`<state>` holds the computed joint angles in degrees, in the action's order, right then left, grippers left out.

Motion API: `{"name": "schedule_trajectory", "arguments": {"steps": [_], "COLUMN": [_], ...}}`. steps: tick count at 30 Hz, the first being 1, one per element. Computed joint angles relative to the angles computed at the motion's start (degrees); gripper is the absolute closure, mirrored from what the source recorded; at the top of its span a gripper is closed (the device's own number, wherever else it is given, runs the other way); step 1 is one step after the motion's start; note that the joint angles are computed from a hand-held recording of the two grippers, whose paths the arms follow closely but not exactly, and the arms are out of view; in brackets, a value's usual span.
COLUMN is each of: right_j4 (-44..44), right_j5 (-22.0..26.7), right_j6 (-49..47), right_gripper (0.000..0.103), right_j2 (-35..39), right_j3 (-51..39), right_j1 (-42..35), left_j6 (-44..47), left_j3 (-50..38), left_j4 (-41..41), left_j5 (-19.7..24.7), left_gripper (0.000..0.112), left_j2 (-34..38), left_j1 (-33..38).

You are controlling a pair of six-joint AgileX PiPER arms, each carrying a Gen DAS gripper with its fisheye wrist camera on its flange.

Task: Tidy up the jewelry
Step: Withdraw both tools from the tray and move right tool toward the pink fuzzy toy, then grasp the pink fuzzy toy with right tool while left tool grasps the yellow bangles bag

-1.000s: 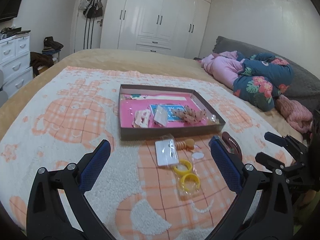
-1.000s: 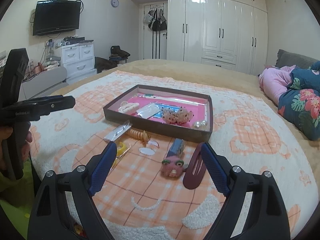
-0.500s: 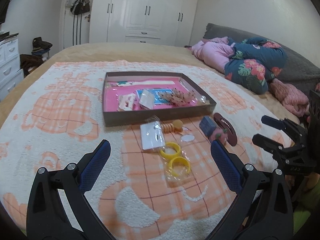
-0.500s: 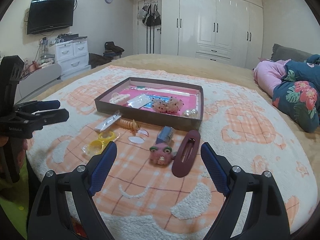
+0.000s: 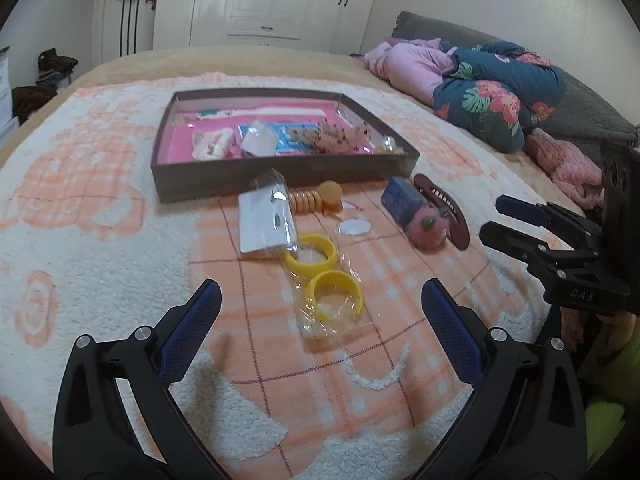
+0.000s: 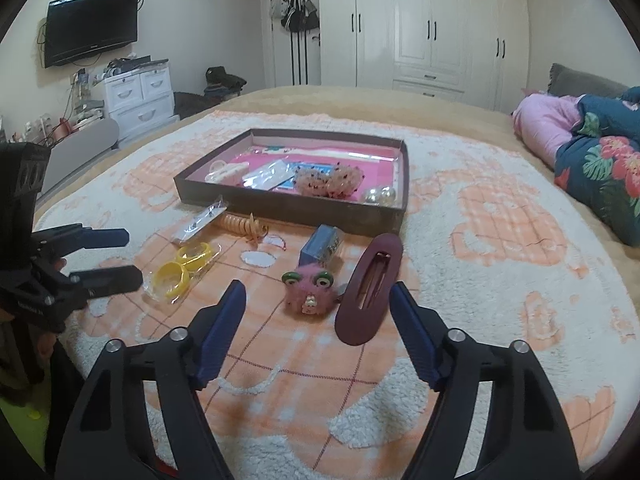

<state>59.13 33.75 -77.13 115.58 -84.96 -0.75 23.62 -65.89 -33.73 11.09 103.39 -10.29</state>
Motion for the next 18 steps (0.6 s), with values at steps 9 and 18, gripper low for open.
{"name": "schedule_trajectory", "arguments": {"steps": [9, 18], "right_j4": [-8.58, -15.37], "right_j5": [6.63, 9.66], "right_j6": [8.56, 15.78], "right_gripper": [0.051, 0.059], "right_j2": [6.41, 11.82], "right_j3": [-9.92, -17.95], "right_j1": [1.42, 2.9], "left_j6": [8.1, 6.07], "left_j3": [-3.95, -7.13], "left_j4": [-7.55, -4.84], "left_j5": [4.0, 5.62], "left_gripper": [0.032, 0.055], "left_j2": [4.64, 7.78], "left_j1": [0.54, 0.35]}}
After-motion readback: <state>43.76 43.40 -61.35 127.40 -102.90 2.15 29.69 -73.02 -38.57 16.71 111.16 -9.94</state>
